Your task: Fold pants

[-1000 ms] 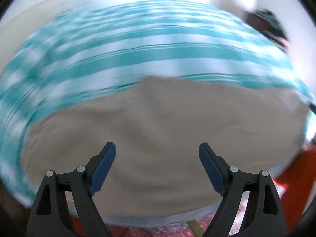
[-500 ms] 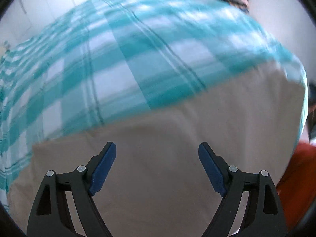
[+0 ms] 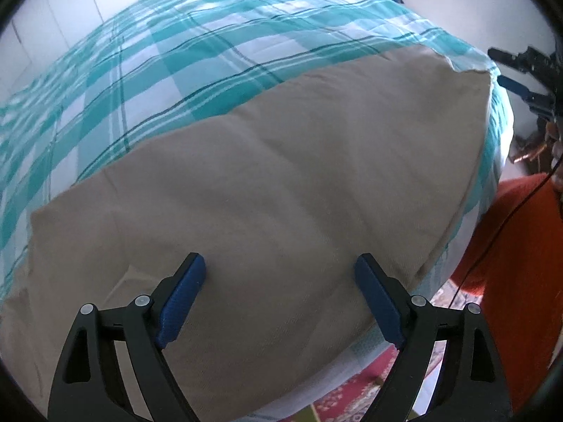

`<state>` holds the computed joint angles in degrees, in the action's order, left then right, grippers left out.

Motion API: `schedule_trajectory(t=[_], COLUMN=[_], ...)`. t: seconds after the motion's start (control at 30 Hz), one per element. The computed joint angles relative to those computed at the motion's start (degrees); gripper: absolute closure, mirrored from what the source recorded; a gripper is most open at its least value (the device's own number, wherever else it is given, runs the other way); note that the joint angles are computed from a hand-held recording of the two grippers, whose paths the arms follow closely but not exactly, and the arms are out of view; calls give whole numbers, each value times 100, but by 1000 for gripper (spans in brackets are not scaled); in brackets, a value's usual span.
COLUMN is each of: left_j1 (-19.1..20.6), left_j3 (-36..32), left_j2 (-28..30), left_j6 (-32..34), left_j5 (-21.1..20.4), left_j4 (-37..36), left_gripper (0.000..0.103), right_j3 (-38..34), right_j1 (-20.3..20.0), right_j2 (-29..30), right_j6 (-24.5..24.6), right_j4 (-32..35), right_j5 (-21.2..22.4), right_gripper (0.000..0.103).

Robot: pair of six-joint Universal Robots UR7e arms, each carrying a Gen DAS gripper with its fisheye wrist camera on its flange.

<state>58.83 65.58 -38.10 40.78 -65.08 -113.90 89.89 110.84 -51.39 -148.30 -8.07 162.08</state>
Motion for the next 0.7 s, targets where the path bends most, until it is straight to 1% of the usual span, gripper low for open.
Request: schedule_trajectory(t=[0.03,0.07,0.1,0.2,0.27,0.3,0.37,0.4,0.47,0.5,0.57,0.63,0.67,0.7], left_j1=[-10,-21,-18,18,37,36,38,43,56,62,63,58,56,54], left_j3=[119,242,283,192,151,164,220,226,221,222,277,392,451,528], left_j2=[-63,-124,-130,-51,-19,-27,-47,-47,-37,-35,-49,-84,-105,-130], left_j6=[85,182,222,122,26,25,61,61,47,27,14,40,58,87], left_j5=[-11,-27,-23,-44,-77,-78,-86,-97,-120,-131,-124,-88,-75,-66], left_j4=[-100,-221,-288,-235,-208,-228,-315,-327,-333,-334,-414,-569,-647,-757], left_gripper=[15,15,15,14,13,13,13,12,12,12,12,12,12,12], right_j3=[238,563,848,1674,2127,2253,2360,2342,2122,1985,1721,1516,1389,1275], right_j1=[-13,-34,-59,-175,-286,-338,-464,-545,-699,-773,-846,-861,-854,-845], right_j2=[-159,-370,-549,-1031,-1315,-1404,-1515,-1519,-1433,-1354,-1209,-1112,-1051,-1002], right_j6=[-131,-141,9,712,1158,1268,1451,1563,1860,1887,1805,1645,1510,1406], right_j4=[-362,-766,-1044,-1820,-2201,-2281,-2187,-2015,-1393,-1132,-748,-582,-457,-314], right_j5=[-208,-473,-690,-1252,-1625,-1790,-2156,-2381,-2695,-2815,-2842,-2769,-2718,-2671], right_gripper=[40,40,40,40,40,40,40,40,40,40,40,49,57,61])
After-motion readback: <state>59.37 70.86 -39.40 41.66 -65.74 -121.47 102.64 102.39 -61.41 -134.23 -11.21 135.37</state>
